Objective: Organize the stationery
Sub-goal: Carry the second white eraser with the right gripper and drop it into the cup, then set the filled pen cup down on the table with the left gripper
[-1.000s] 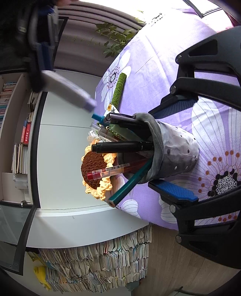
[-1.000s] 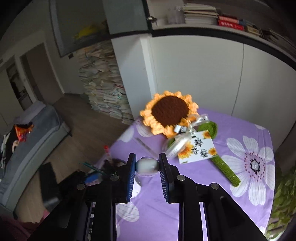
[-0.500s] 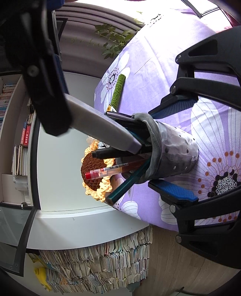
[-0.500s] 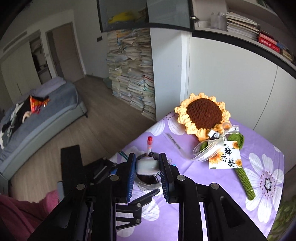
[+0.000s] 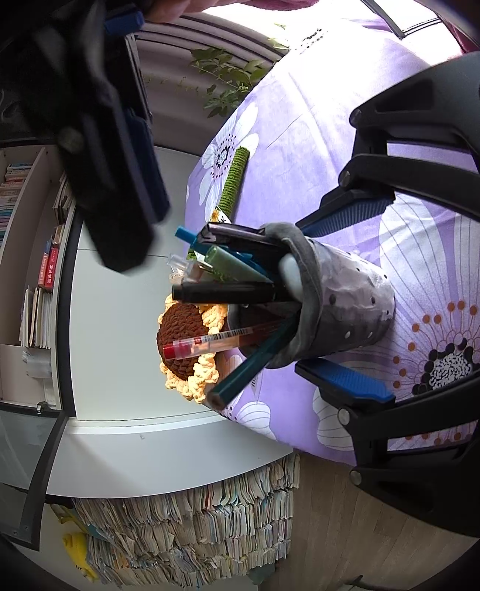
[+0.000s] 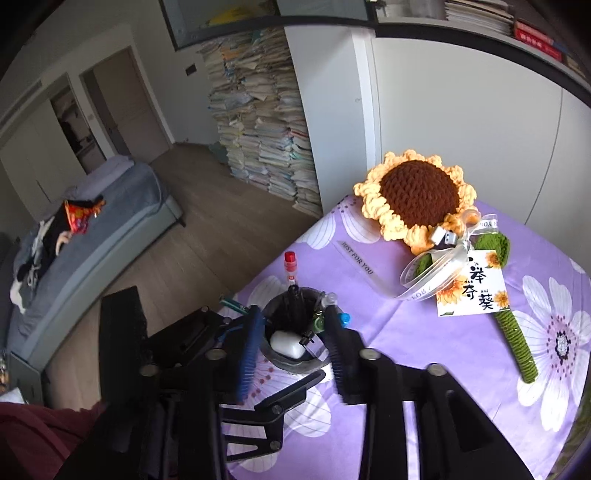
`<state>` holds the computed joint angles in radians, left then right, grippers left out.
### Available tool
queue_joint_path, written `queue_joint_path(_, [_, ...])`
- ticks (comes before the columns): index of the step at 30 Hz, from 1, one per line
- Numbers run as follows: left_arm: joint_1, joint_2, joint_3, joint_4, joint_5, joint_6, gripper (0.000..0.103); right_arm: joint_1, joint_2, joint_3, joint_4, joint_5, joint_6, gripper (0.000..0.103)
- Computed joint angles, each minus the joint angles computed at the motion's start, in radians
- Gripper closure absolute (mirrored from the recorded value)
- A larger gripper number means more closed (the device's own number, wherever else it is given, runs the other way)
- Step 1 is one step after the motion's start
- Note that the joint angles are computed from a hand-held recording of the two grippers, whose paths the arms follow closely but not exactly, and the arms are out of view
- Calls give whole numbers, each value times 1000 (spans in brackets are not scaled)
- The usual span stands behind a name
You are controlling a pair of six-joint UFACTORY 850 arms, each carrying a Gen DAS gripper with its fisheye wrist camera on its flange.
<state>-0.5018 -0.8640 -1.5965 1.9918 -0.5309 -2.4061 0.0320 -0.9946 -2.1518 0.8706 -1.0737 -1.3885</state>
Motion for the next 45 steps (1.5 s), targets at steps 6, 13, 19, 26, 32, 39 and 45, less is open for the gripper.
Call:
queue_joint_path(6, [5, -1, -7, -5, 11, -7, 34, -73, 60, 125, 198, 34, -123, 49])
queue_joint_path(13, [5, -37, -77, -101, 10, 103, 24, -161, 86, 295, 278, 220, -171, 45])
queue_joint_path(19, [1, -81, -157, -242, -25, 259, 35, -228, 2, 188, 216, 217, 79, 45])
queue_joint_path(26, [-11, -92, -204, -320, -12, 327, 35, -241, 46, 267, 334, 314, -82, 45])
queue_joint_path(32, [-48, -141, -322, -418, -41, 484, 35, -213, 124, 428, 492, 547, -446, 45])
queue_joint_path(39, [-74, -242, -503, -519, -28, 640, 35, -266, 95, 399, 444, 443, -371, 45])
queue_joint_path(45, [-81, -351, -699, -669, -36, 829, 35, -305, 66, 375, 454, 431, -330, 45])
